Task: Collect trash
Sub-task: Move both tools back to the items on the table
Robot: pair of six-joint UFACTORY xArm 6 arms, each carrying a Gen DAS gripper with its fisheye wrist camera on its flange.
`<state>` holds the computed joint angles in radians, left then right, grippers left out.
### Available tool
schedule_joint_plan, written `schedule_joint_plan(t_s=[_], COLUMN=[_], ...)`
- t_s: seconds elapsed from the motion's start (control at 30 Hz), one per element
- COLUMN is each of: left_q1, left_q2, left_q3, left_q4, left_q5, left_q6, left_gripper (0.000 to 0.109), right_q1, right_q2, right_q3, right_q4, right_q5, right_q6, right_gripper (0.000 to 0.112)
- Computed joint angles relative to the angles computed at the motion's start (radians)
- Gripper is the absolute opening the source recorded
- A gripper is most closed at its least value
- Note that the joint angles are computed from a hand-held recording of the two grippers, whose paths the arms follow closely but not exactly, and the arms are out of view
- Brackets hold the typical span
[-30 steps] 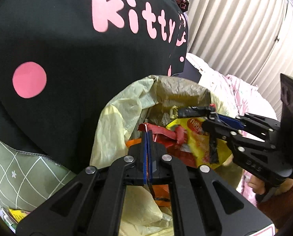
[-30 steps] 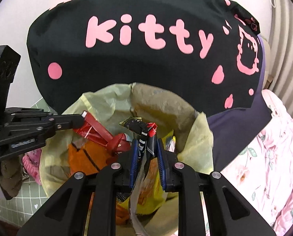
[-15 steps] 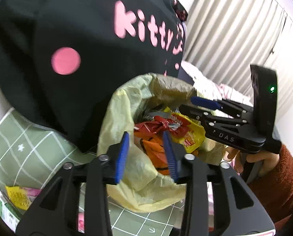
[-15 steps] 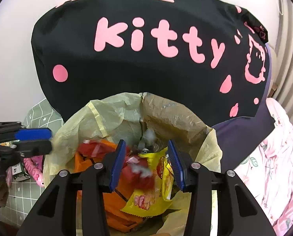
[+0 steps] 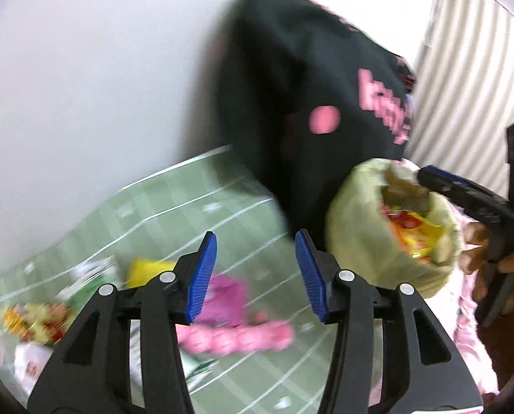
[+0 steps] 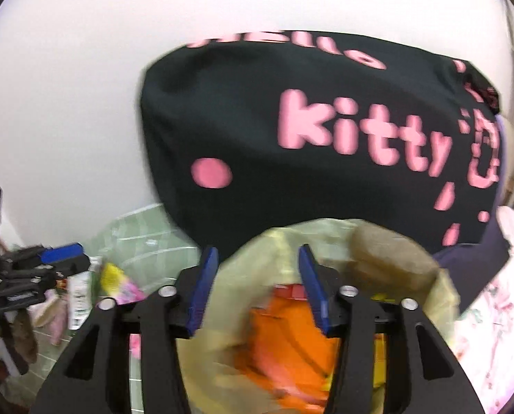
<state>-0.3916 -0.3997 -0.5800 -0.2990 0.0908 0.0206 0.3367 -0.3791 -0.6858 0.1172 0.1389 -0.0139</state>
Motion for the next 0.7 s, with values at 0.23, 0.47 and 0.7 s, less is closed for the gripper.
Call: schedule_joint_plan(t_s=[0.23, 0.47, 0.7], left_q1=[0.237, 0.434, 0.525], left_q2=[-0.197, -0.367, -0.512], left_q3=[0.225, 0.354, 0.442], left_q4=[0.173, 0.179, 0.175], left_q5=[0.020, 0.086, 0.167], left_q6=[-0.232, -0.271, -0.249], left_gripper=[0.045, 0.045, 0.045], right_q1=[0.151, 0.293, 0.392], right_q2=[0.086, 0.222, 0.401], right_q3=[-0.044, -0.152, -0.313], right_q4=[0.163, 0.361, 0.567], right_q5=[0.020, 0.078, 0.193], right_q6=[-0.171, -0.379, -0.545], right_gripper=[0.051, 0.051, 0.051])
